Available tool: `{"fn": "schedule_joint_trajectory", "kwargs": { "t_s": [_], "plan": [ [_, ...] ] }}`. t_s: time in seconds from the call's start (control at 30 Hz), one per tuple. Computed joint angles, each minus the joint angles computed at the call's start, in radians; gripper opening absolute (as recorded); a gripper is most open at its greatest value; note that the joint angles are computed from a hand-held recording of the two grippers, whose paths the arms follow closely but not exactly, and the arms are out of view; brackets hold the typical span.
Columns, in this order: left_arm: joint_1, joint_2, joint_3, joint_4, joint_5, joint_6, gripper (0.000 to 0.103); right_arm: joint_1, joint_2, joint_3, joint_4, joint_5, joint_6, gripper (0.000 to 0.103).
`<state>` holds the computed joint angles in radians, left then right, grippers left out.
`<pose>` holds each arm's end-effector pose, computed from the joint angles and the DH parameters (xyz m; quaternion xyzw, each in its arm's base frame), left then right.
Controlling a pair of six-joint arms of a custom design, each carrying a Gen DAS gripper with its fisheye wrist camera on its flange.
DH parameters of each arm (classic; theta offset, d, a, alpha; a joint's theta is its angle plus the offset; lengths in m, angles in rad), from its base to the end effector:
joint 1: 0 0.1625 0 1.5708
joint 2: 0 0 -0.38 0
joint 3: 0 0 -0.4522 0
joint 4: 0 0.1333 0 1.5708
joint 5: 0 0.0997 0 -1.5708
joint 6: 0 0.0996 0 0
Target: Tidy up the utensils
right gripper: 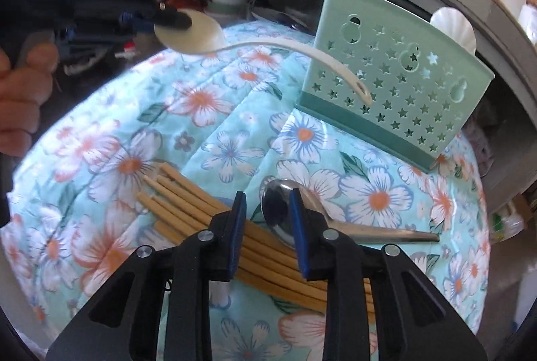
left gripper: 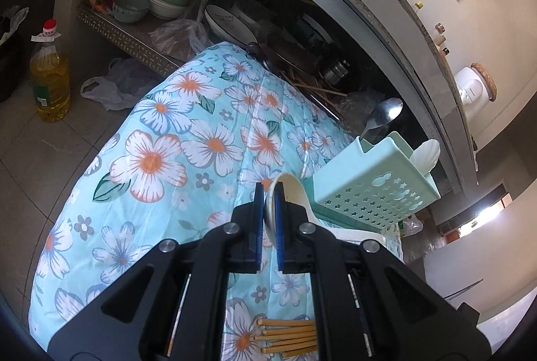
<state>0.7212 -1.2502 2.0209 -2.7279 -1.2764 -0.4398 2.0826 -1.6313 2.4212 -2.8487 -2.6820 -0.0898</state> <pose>-0.3228 -0.4998 0.1574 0.1700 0.9562 -0.2383 0.0009 0.2363 -0.3308 0.2283 0.1226 -0.8252 0.3079 0.4575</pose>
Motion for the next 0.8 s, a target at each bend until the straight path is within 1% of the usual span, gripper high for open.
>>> {"fn": "schedule_joint_trajectory", "kwargs": {
  "t_s": [0.1, 0.27, 0.33, 0.43, 0.47, 0.53, 0.57, 0.63, 0.8],
  "plan": [
    [-0.001, 0.001, 0.0, -0.001, -0.001, 0.001, 0.005, 0.009, 0.056, -0.014, -0.016, -0.075, -0.016, 0.022],
    [-0.002, -0.003, 0.002, -0.004, 0.017, 0.002, 0.005, 0.035, 0.103, -0.031, 0.003, -0.157, -0.008, 0.021],
    [-0.003, -0.006, 0.003, -0.002, 0.024, 0.0, 0.005, 0.032, 0.109, -0.035, 0.032, -0.176, 0.015, 0.021],
    [-0.008, -0.012, 0.007, -0.001, 0.036, 0.0, 0.005, 0.026, 0.099, -0.044, 0.117, -0.199, 0.095, 0.02],
    [-0.01, -0.014, 0.009, -0.001, 0.038, 0.001, 0.005, 0.02, 0.109, -0.049, 0.11, -0.203, 0.095, 0.017],
    [-0.014, -0.016, 0.011, -0.001, 0.047, 0.001, 0.005, 0.015, 0.106, -0.054, 0.149, -0.215, 0.139, 0.014],
    [-0.016, -0.016, 0.011, 0.001, 0.052, -0.001, 0.005, 0.017, 0.108, -0.053, 0.145, -0.222, 0.145, 0.012],
    [-0.018, -0.018, 0.011, 0.002, 0.057, -0.003, 0.005, 0.021, 0.119, -0.051, 0.106, -0.233, 0.124, 0.011],
    [-0.033, -0.03, 0.02, -0.014, 0.075, 0.009, 0.005, 0.04, 0.12, -0.038, -0.038, -0.225, 0.033, 0.008]
  ]
}}
